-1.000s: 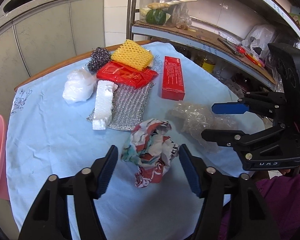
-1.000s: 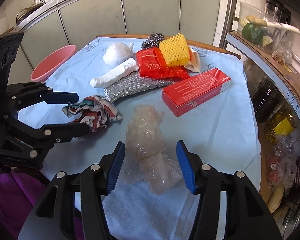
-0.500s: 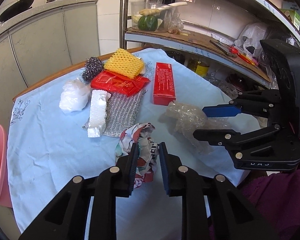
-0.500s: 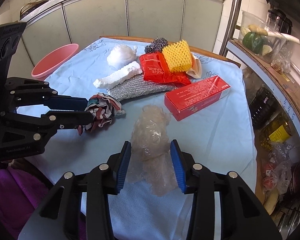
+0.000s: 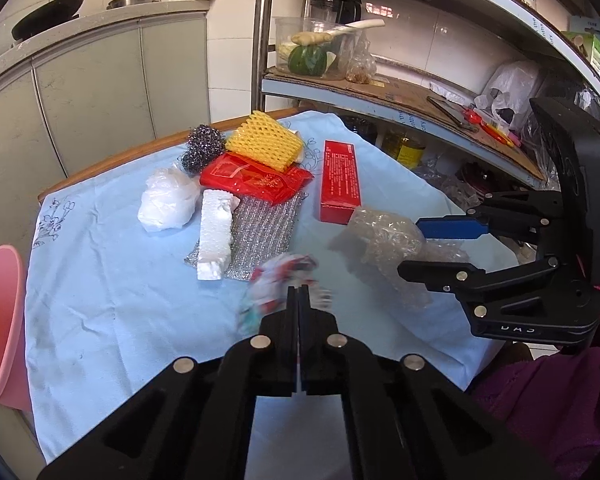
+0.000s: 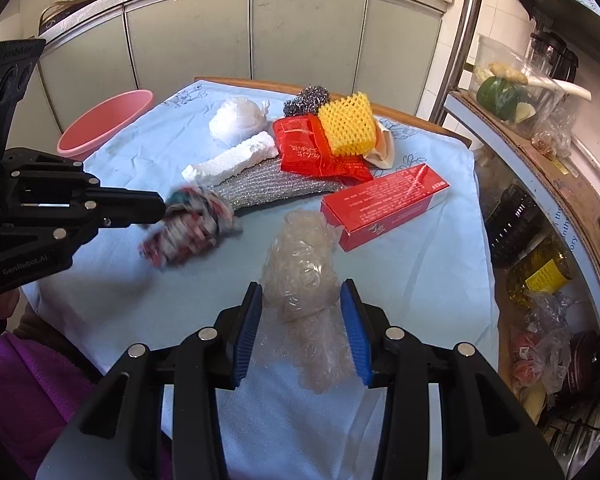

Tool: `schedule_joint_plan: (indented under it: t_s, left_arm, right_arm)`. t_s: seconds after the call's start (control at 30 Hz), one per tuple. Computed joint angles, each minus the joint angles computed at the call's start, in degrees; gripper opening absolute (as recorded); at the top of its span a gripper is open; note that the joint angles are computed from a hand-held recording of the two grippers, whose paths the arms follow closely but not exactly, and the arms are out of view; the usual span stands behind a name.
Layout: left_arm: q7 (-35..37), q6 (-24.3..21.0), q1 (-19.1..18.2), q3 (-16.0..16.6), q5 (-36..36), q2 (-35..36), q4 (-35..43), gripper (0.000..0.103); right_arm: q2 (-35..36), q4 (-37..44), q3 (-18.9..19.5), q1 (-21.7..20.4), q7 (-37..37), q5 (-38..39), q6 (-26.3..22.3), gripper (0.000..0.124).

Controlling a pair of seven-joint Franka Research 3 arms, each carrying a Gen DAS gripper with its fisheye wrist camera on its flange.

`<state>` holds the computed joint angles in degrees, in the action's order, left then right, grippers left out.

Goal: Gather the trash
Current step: 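Close the left tool on the crumpled patterned paper while the right tool grasps the bubble wrap, then lift the crumpled paper with the left tool while the right tool holds the bubble wrap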

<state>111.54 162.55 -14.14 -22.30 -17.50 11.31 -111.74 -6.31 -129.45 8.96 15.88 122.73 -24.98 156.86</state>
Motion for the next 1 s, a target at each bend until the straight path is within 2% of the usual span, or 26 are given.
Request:
schedule_joint_plan:
  t_s: [0.1,0.27,0.37,0.4,0.43,0.5,0.67,1.0]
  left_arm:
    - [-0.1,0.5,0.2,0.0,-0.3,-0.3,-0.3,0.0]
    - [0.7,-1.7,0.6,-0.2,-2.4,-0.4,0.3,0.0]
    - [1.0,-2.2,0.6,-0.1,-3.8,-0.4,0.6,0.006]
    - [0.5,-2.4,0.4,0.1,-3.5,-0.3,0.8,0.015]
    - [0.3,-2.7,0.3,0.2,-3.7,-0.2,1.0,0.029]
    - [0.0,-2.4,0.1,0.3,-3.8,-0.2,1.1,0.042]
    - [-1.0,-3.6,-0.8,0.7,-1.6,0.8,2.4,0.042]
    - [-9.5,-5.9,-3.7,2.9,11.0,3.6,5.3,0.042]
  right_arm:
    - [-0.3,0.0,0.2,-0.3,1.0,-1.2,0.0,0.042]
    - [-0.4,0.4,0.3,-0.6,2.4,-2.8,-0.5,0.041]
    - [-0.4,0.5,0.4,-0.7,3.2,-3.6,-0.8,0.041]
    - [-0.4,0.6,0.5,-0.7,3.7,-4.2,-1.0,0.042]
    - [-0.5,0.5,0.5,-0.8,4.0,-4.5,-1.0,0.042]
    - [-0.6,0.5,0.6,-0.9,4.7,-5.5,-1.2,0.042]
    - [-0.7,0.6,0.6,-0.9,5.6,-6.8,-1.5,0.042]
    - [-0.9,0.8,0.7,-1.1,8.0,-10.2,-2.4,0.042]
